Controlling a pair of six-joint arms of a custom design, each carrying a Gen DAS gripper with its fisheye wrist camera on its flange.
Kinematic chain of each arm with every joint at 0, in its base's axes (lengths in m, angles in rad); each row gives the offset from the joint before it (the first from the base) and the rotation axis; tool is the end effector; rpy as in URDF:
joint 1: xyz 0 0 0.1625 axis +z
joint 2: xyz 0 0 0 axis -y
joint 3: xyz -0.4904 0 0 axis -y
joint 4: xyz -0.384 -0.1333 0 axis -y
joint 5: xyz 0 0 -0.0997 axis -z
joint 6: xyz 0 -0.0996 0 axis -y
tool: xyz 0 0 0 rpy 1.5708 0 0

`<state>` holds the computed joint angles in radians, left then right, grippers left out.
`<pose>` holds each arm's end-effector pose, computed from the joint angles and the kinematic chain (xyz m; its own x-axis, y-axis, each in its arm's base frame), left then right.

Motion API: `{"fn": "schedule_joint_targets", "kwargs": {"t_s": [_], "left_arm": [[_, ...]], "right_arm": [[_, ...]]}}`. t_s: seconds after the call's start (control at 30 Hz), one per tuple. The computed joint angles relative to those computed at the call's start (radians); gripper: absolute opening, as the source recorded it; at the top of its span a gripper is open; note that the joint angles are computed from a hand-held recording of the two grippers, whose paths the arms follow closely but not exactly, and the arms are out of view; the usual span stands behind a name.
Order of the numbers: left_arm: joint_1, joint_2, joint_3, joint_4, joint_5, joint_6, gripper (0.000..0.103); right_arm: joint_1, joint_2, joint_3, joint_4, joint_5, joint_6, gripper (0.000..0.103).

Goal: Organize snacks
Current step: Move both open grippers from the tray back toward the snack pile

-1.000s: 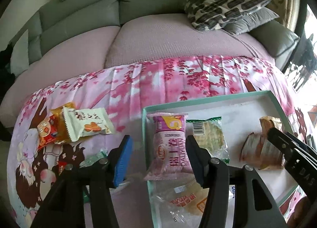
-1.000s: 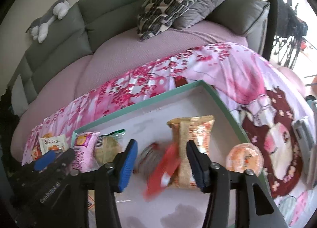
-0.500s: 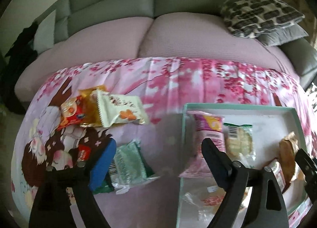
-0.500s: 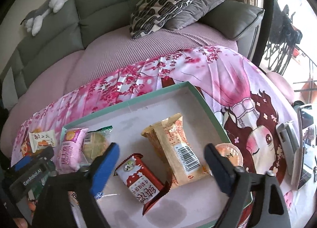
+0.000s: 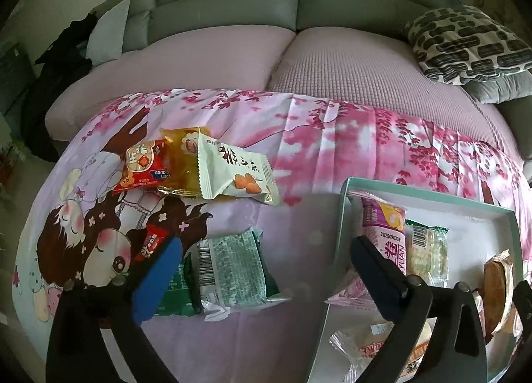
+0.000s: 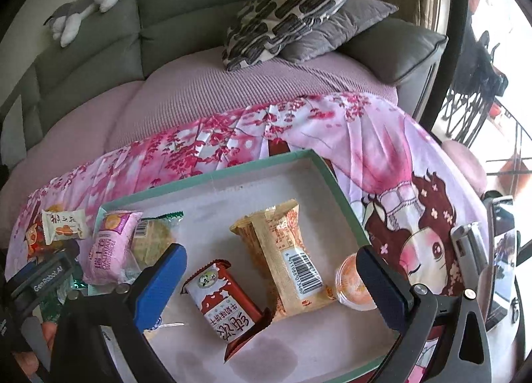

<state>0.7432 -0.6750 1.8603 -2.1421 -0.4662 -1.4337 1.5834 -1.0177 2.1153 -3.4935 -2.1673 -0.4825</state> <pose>-0.2788 -0.5581 0.0191 -0.5860 -0.4550 -0.6705 0.1563 0.7484 -0.6445 0.0844 -0.5598 0.2553 -0.7334 0.0415 0.6785 -0.3938 0.7876 -0.4739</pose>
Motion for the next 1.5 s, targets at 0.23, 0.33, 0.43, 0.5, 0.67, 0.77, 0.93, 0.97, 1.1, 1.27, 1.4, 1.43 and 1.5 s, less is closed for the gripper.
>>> {"fn": "schedule_joint_targets", "kwargs": {"t_s": [0.23, 0.33, 0.43, 0.5, 0.67, 0.77, 0.93, 0.97, 1.1, 1.27, 1.4, 1.43, 1.5], "left_arm": [[-0.014, 0.029, 0.000, -0.042, 0.030, 0.046, 0.101], [-0.021, 0.038, -0.006, -0.060, 0.035, 0.082, 0.101], [-0.026, 0.040, -0.007, -0.061, 0.038, 0.088, 0.101], [-0.028, 0.037, -0.001, -0.073, 0.038, 0.091, 0.101], [-0.034, 0.025, 0.012, -0.067, 0.044, 0.070, 0.101], [-0.035, 0.011, 0.032, -0.099, 0.039, 0.078, 0.101], [-0.039, -0.022, 0.088, -0.223, 0.022, 0.144, 0.101], [-0.040, -0.028, 0.095, -0.235, 0.022, 0.149, 0.101], [-0.049, -0.062, 0.120, -0.194, 0.048, 0.112, 0.101], [-0.056, -0.115, 0.175, -0.226, 0.068, 0.077, 0.101], [-0.062, -0.162, 0.205, -0.154, 0.087, -0.005, 0.101], [-0.065, -0.177, 0.210, -0.116, 0.093, -0.042, 0.101], [-0.068, -0.209, 0.215, -0.010, 0.099, -0.131, 0.101]], "right_arm": [[0.002, -0.002, 0.010, -0.058, 0.029, -0.017, 0.103], [-0.006, -0.014, 0.013, -0.043, 0.054, 0.022, 0.103], [-0.009, -0.017, 0.015, -0.051, 0.055, 0.045, 0.103], [-0.014, -0.021, 0.018, -0.051, 0.073, 0.057, 0.103], [-0.018, -0.023, 0.026, -0.058, 0.100, 0.084, 0.103], [-0.012, -0.017, 0.033, -0.083, 0.120, 0.071, 0.103], [-0.002, -0.014, 0.041, -0.074, 0.154, 0.091, 0.103], [0.003, -0.009, 0.040, -0.080, 0.148, 0.091, 0.103], [0.030, 0.020, 0.038, -0.134, 0.112, 0.060, 0.103], [0.046, 0.027, 0.044, -0.130, 0.147, 0.063, 0.103], [0.072, 0.040, 0.056, -0.152, 0.175, 0.043, 0.103], [0.082, 0.045, 0.059, -0.158, 0.177, 0.033, 0.103], [0.097, 0.053, 0.062, -0.156, 0.182, 0.022, 0.103]]}}
